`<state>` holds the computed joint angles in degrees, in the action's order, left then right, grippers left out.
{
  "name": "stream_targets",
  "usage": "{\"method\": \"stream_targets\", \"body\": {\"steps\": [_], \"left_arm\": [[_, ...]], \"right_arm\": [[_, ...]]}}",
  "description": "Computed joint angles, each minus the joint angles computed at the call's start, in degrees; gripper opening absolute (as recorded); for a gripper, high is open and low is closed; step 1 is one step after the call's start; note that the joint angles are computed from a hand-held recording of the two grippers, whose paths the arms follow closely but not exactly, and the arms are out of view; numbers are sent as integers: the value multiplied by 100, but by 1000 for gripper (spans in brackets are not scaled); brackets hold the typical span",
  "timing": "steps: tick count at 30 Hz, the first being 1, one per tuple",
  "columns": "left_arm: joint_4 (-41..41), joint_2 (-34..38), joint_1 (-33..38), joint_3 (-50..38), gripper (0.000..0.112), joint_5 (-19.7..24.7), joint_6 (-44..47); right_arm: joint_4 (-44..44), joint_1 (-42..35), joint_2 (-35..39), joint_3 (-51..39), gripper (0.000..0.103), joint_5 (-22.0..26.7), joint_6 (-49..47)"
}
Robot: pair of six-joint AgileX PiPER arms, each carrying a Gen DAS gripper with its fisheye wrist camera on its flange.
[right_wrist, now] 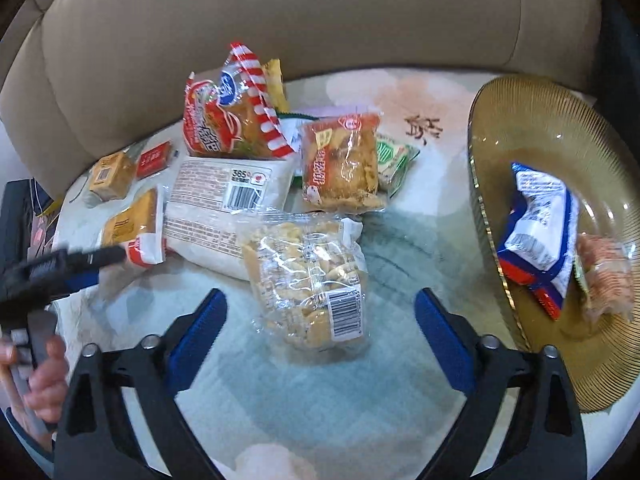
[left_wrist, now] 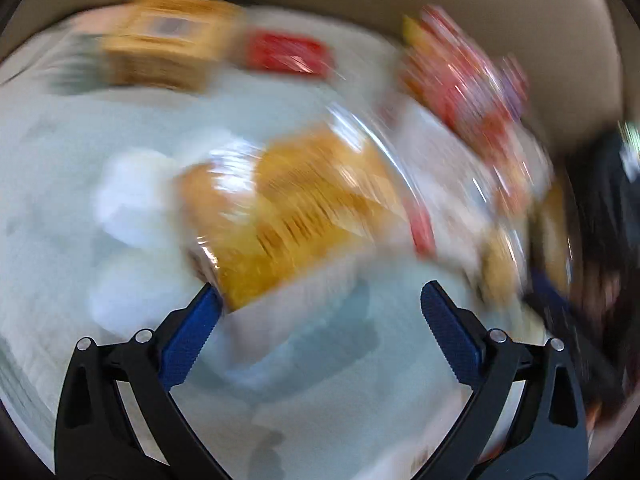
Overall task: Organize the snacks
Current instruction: 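Grasp the yellow bread bag with the left tool while the right tool grasps the clear cracker pack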
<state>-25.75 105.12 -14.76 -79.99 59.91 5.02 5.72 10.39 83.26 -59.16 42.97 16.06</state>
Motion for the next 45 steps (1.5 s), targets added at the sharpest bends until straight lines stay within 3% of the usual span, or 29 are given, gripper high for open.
{"method": "stream_targets", "body": {"steps": [2,3,6,8,11,17,25,31,33,35,41,45], "left_arm": [[347,77,-394,-275,89,653,156],[699,25,-580,-374,86,742,41],[1314,-224,-687,-549,89,624,-258],[1477,-341,-509,-555,98,246,-525],[1616,-194,-299,-617,100,-190,-767],[2056,619,-385,-1214,100,-196,-657],[1167,998,-246,-1506,100,-160,45],[3265,1007,-1287,-1168,99,-473,-919],[3301,911,-1281,-1105,83,-555,-1151],[3196,818,-1230,-1110,80,-536,-1236],[3005,-260,-1200,-239,77,-602,-1387],[2680,-1040,-1258,281,77,-522,-1690]], "right_arm": [[353,-117,45,15,64,17,-327],[486,-160,54,33,62,19,-448],[452,-160,-8,75,61,-3,-434],[463,-165,-64,81,62,-9,-441],[214,-46,-102,64,65,-60,-250],[356,-101,130,23,70,-187,-380],[259,24,456,-114,76,-261,-363],[-2,144,581,-191,74,-264,-164],[-187,225,593,-213,67,-269,-20],[-124,235,573,-223,57,-284,-90],[87,191,245,-25,53,-148,-208],[-114,329,-311,49,53,284,22]]}}
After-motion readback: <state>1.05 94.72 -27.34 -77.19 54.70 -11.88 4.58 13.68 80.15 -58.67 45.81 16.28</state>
